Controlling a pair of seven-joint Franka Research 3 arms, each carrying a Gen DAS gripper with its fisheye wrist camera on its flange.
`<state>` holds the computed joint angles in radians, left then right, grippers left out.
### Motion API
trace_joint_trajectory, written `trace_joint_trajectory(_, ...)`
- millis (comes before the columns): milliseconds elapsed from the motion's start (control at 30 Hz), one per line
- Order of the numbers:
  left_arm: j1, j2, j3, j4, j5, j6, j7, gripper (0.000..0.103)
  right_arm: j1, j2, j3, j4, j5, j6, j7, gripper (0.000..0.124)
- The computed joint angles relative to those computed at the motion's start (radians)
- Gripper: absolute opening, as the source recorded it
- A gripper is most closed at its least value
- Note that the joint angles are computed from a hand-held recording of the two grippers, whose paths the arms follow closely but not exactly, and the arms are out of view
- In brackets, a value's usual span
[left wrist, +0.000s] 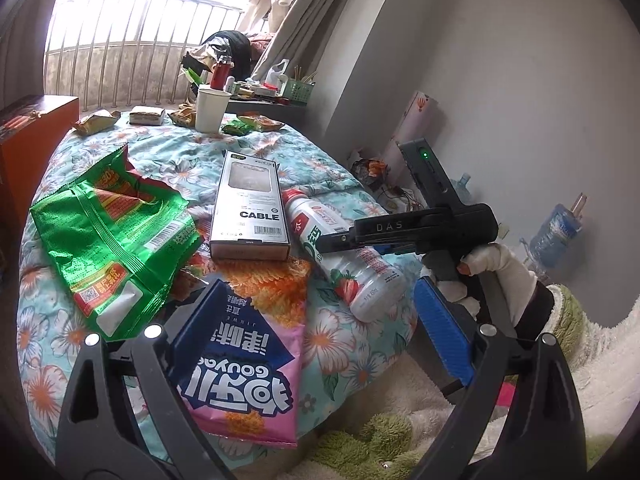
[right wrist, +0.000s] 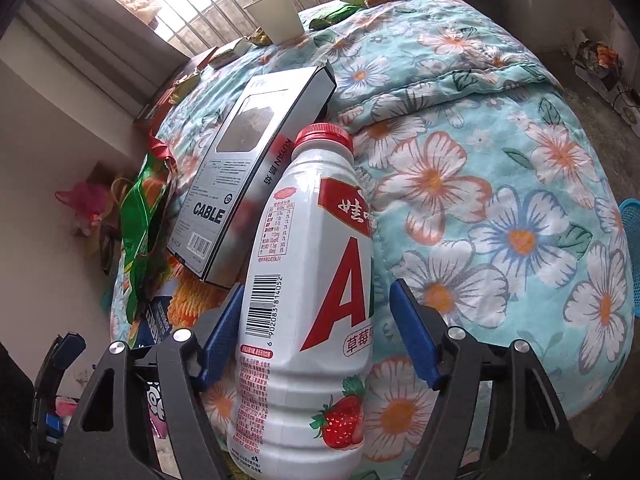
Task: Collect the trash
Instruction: 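Grasp the white drink bottle with the right tool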
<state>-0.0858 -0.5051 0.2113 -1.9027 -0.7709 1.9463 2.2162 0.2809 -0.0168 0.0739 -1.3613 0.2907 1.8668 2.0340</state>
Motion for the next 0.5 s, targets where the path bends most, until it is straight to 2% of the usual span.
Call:
trace_joint_trajectory(267, 0.015, 0.105, -0.004, 0.126, -0.012, -0.070, -0.055, 0.090, -0.036, -0.156, -0.005, -0.193, -0.074, 0.093, 0.140, 0.059)
trace_joint_trajectory(400, 0.041, 0.267, -0.052, 0.342, 0.013, -0.152, -0.156, 0.090, -0.068, -0.266, -0.002, -0.321, -0.114, 0.145, 0.192, 0.059)
trace_joint_trajectory(500, 0.057, 0.389, -0.111, 0.492, 0.032, -0.148, -0.204, 0.090, -0.082, -0.341, -0.015, -0.430, -0.053, 0.225, 0.200, 0.059)
